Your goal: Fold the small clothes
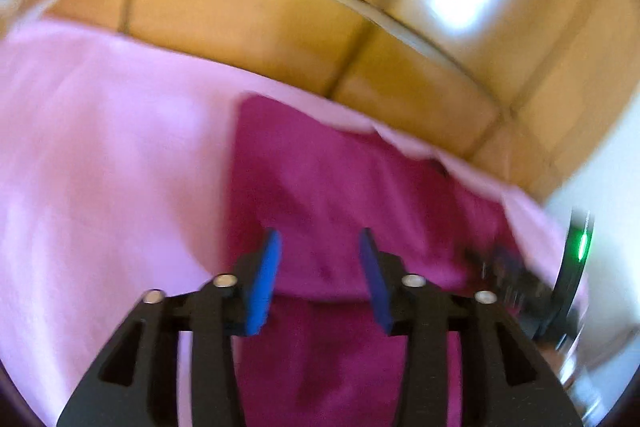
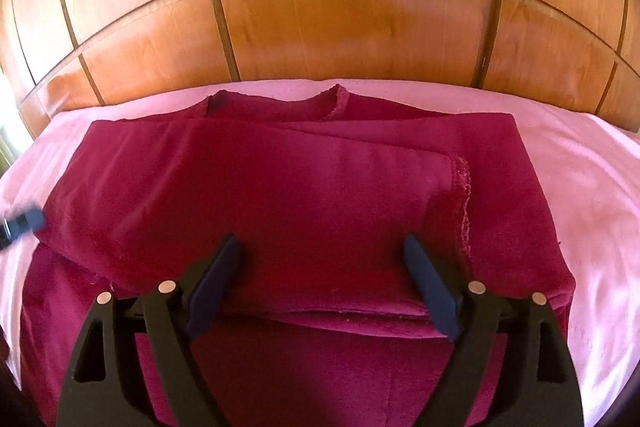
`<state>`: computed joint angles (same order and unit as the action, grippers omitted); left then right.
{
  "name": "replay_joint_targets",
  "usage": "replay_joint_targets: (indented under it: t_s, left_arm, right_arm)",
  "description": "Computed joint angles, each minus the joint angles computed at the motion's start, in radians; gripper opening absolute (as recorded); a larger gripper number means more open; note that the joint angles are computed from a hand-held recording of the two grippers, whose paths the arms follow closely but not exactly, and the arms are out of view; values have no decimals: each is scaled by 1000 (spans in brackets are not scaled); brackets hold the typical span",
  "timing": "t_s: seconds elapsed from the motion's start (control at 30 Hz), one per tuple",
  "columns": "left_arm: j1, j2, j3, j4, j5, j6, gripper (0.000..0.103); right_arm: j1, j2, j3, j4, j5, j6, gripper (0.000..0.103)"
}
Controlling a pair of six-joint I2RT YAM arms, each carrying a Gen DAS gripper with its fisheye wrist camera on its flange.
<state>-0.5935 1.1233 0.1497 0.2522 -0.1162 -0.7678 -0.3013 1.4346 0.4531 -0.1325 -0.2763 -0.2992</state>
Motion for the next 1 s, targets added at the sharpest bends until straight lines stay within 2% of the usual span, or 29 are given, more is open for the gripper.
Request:
replay_joint_targets:
  t_s: [0.07, 0.1, 0.2, 0.37, 0.4, 0.43, 0.47, 0.5, 0.53, 0.6, 0.63, 0.67, 0.73, 0.8, 0.87, 0.93, 1.0]
  left_arm:
    - [185, 28, 12, 16, 140, 40, 45]
    - [282, 94, 32, 57, 237, 73, 45]
    - [438, 324, 126, 139, 418, 112, 45]
    - [514, 563, 253, 238, 571, 87, 45]
    - [505, 582, 262, 265, 574, 70, 28]
    - [491, 584, 265, 293, 553, 68, 17]
    - [469, 562, 248, 318, 516, 66, 10]
    - [449, 541, 233, 343, 479, 66, 10]
    - [404, 506, 225, 327, 399, 81, 10]
    - [315, 510, 284, 200, 213, 146, 10]
    - [252, 561, 347, 103, 86, 194, 10]
    - [218, 614, 389, 52, 14, 217, 10]
    - [188, 662, 413, 43, -45, 237, 12]
    - [166, 624, 428, -33, -98, 210, 16]
    - [114, 537, 401, -94, -185, 160, 16]
    - [33, 415, 322, -82, -235, 145, 16]
    - [-75, 305, 249, -100, -261, 127, 24]
  right_arm:
    - [14, 3, -8, 18, 9, 10, 86]
    - [11, 2, -9, 20, 7, 8, 86]
    - [10, 3, -11, 25, 5, 10, 86]
    - [6, 3, -18, 37, 1, 8, 87]
    - [5, 2, -20, 38, 1, 8, 87]
    - [4, 1, -20, 38, 0, 7, 87]
    - [4, 1, -21, 40, 1, 6, 87]
    - [5, 1, -22, 42, 2, 5, 87]
    - [7, 2, -23, 45, 6, 5, 87]
    - [14, 4, -23, 50, 12, 9, 87]
    - [19, 4, -23, 52, 17, 11, 87]
    - [22, 3, -24, 53, 21, 11, 87]
    - [27, 4, -25, 57, 28, 12, 88]
    - [23, 8, -22, 58, 24, 10, 88]
    - [19, 13, -21, 60, 20, 7, 88]
    - [18, 11, -22, 61, 20, 8, 88]
    - [18, 13, -21, 60, 19, 6, 88]
